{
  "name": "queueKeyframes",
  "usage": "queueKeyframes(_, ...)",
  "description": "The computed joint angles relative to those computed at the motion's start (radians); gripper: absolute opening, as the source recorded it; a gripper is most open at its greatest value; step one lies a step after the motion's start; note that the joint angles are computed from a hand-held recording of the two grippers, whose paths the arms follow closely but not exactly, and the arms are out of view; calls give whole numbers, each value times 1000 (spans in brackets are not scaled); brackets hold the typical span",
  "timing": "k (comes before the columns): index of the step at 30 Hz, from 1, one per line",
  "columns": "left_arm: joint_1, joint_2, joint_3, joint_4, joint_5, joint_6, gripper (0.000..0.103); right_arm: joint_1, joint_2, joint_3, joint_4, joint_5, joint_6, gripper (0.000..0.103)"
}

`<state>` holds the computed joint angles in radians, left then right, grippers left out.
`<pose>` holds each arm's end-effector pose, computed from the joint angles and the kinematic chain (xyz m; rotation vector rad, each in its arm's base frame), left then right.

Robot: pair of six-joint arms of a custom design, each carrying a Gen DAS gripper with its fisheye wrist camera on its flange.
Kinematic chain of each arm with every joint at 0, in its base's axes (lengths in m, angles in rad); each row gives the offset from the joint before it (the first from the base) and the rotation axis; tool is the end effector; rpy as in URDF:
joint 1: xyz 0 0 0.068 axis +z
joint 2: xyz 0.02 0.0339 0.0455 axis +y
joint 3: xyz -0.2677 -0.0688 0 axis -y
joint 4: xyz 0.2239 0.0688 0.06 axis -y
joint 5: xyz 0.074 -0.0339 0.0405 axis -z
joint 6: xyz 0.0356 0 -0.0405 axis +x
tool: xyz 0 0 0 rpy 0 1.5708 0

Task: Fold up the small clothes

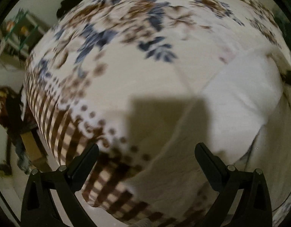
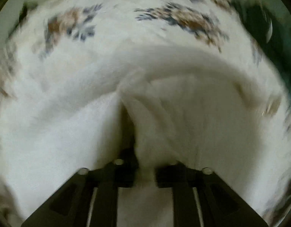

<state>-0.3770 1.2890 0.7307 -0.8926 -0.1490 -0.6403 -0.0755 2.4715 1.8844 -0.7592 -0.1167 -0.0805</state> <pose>0.1696 -0.0615 0.1945 -0.4021 2.9353 0.1065 0.4728 -0.0316 0.0991 -0.0264 2.9054 0.1437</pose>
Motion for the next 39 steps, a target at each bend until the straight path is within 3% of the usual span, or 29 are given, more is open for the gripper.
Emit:
queueKeyframes(2, 116, -52, -48, 28, 88, 77, 103, -101, -75, -73, -35, -123, 54, 63)
queueKeyframes(5, 255, -74, -125, 107, 273, 137, 103, -220, -184, -225, -57, -178, 97, 63)
queueKeyframes(7, 295, -2, -175, 209, 392, 130, 103, -286, -187, -259, -63, -183, 111, 63)
queueKeyframes(10, 220, 62, -205, 346, 402, 55, 103, -374, -224, -393, -42, -163, 119, 63)
queueKeyframes(12, 95, 65, -179, 381, 323, 13, 75, -401, -198, -425, -34, -136, 117, 63)
queueKeyframes(13, 35, 89, -144, 363, 268, 20, 39, -412, -204, -466, -25, -118, 112, 63)
queueKeyframes(15, -25, 119, -77, 309, 222, 54, 6, -419, -219, -529, -6, -100, 99, 63)
queueKeyframes(16, -20, 117, -49, 280, 224, 70, 5, -418, -235, -566, 9, -94, 92, 63)
queueKeyframes(22, 215, 133, 232, 128, 211, 299, 4, -373, -330, -711, 96, -134, 139, 63)
queueKeyframes(24, 312, 222, 380, 142, 193, 375, 4, -337, -358, -755, 157, -163, 202, 63)
queueKeyframes(28, 437, 398, 531, 237, 173, 474, 7, -234, -351, -795, 267, -169, 368, 63)
queueKeyframes(30, 468, 526, 614, 253, 198, 444, 8, -184, -330, -784, 287, -138, 438, 64)
queueKeyframes(32, 497, 593, 661, 234, 244, 400, 10, -145, -321, -765, 292, -110, 500, 71)
queueKeyframes(34, 521, 580, 640, 223, 297, 341, 11, -126, -331, -765, 301, -97, 531, 74)
queueKeyframes(35, 536, 565, 614, 231, 314, 304, 14, -123, -340, -770, 306, -97, 533, 74)
queueKeyframes(36, 549, 535, 575, 237, 333, 270, 25, -122, -357, -781, 315, -98, 527, 74)
queueKeyframes(38, 582, 434, 437, 279, 407, 182, 58, -142, -389, -801, 323, -99, 489, 74)
queueKeyframes(39, 597, 371, 347, 320, 450, 128, 62, -151, -416, -827, 328, -96, 475, 74)
